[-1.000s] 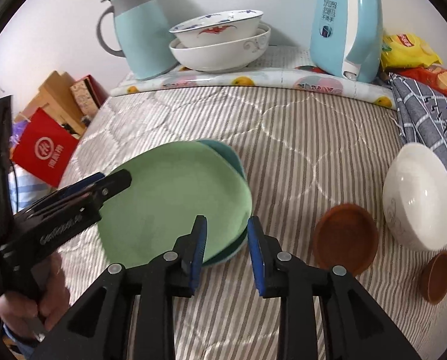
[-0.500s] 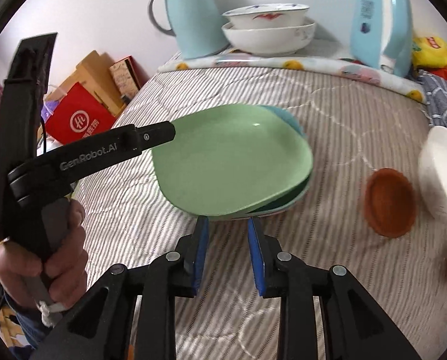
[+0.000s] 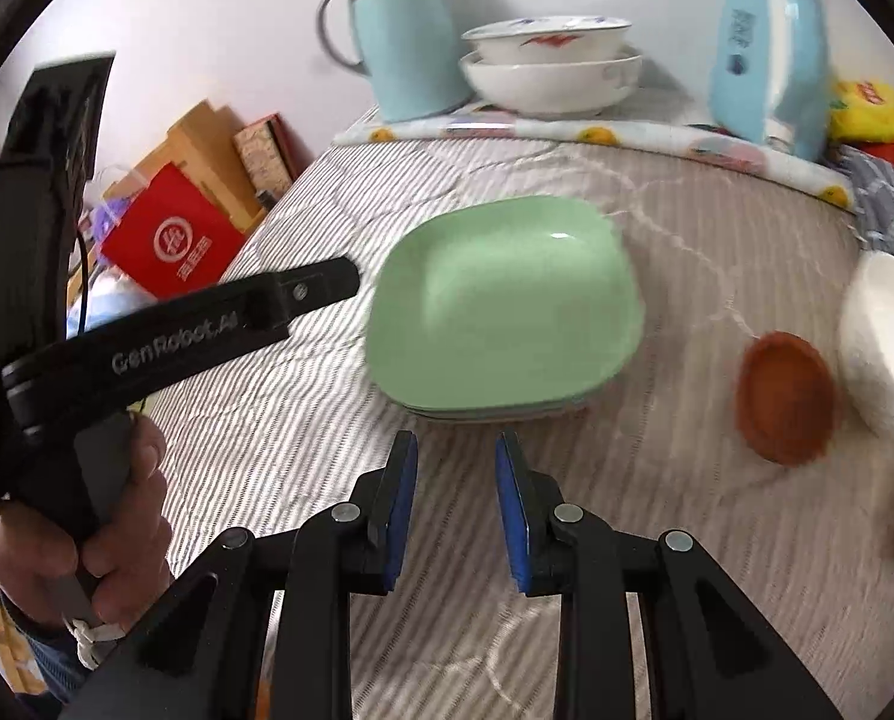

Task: Organize plates and bowls
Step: 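Move the right tool toward the larger brown clay bowl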

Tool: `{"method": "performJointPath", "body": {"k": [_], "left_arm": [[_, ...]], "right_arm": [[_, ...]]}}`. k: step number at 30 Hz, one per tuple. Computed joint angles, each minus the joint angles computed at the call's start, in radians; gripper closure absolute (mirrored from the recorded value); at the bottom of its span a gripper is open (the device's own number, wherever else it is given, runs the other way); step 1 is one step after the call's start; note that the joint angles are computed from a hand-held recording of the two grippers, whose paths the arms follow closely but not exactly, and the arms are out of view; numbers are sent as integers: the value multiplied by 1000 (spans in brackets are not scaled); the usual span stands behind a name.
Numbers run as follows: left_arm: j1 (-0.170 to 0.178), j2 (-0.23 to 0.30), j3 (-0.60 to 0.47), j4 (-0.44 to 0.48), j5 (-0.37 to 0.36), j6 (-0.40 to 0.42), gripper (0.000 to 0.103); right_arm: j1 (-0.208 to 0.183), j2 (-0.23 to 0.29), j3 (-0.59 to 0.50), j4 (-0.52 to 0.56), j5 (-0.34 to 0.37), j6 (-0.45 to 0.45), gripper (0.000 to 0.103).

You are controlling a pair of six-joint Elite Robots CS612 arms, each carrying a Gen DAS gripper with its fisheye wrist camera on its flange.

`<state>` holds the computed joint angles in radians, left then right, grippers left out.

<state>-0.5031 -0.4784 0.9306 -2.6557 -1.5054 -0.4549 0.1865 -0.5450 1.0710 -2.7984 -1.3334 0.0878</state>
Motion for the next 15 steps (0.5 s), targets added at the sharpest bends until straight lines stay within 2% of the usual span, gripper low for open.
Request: {"method": "performJointPath", "body": {"k": [4,15], "left_arm": [[-21,-9,13,-12,6,12,52],[-93,-12,6,2,22,42,51]], "right_arm": [[-14,-36,75,-64,-63,23,75],[-83,-131,300,-296,-198,105,73]]}}
